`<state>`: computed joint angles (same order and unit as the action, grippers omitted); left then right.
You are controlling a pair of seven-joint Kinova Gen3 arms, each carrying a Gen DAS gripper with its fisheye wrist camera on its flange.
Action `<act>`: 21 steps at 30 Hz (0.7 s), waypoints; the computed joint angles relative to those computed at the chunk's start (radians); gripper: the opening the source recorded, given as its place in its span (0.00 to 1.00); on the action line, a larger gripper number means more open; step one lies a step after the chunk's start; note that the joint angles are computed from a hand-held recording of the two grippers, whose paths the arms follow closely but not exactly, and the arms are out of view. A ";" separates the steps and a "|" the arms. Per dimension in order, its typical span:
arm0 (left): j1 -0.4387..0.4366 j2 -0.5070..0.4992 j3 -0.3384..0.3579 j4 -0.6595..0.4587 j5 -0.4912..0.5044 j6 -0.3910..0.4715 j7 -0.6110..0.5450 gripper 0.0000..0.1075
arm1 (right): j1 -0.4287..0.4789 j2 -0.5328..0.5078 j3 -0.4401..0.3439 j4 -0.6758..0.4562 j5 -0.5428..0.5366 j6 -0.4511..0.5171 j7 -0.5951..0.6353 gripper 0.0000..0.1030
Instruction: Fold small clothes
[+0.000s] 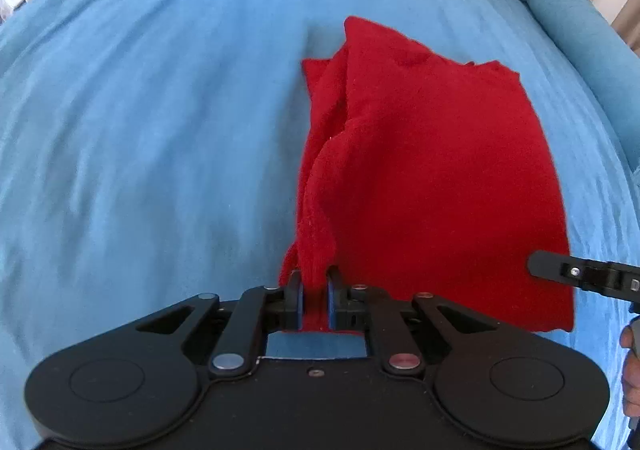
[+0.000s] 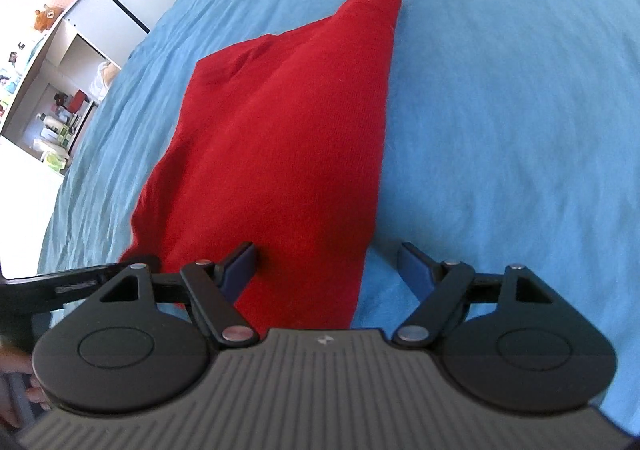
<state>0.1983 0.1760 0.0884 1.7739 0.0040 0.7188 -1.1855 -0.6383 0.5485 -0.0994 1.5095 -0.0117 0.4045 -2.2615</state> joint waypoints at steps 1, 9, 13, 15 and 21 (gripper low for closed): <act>-0.009 0.005 0.011 -0.005 -0.012 -0.004 0.003 0.26 | -0.002 0.001 0.001 -0.002 0.005 0.003 0.003 0.91; 0.154 -0.070 -0.096 -0.058 -0.182 -0.016 0.086 0.71 | -0.080 -0.060 0.100 0.021 0.113 -0.015 -0.042 0.87; -0.007 -0.092 0.081 -0.044 -0.044 -0.123 -0.077 0.78 | -0.059 -0.045 0.089 -0.042 0.161 -0.018 -0.016 0.87; -0.065 -0.081 0.156 -0.038 0.004 -0.128 -0.158 0.78 | -0.012 -0.019 0.047 -0.084 0.146 -0.021 0.036 0.87; 0.031 -0.009 0.037 -0.019 0.050 -0.063 -0.248 0.78 | 0.100 0.094 -0.072 -0.235 0.079 0.037 0.279 0.88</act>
<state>0.2288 0.1670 0.1257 1.7547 0.0544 0.6554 -1.4333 -0.5386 0.6424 -0.1710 1.2747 0.0668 0.4412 -1.9829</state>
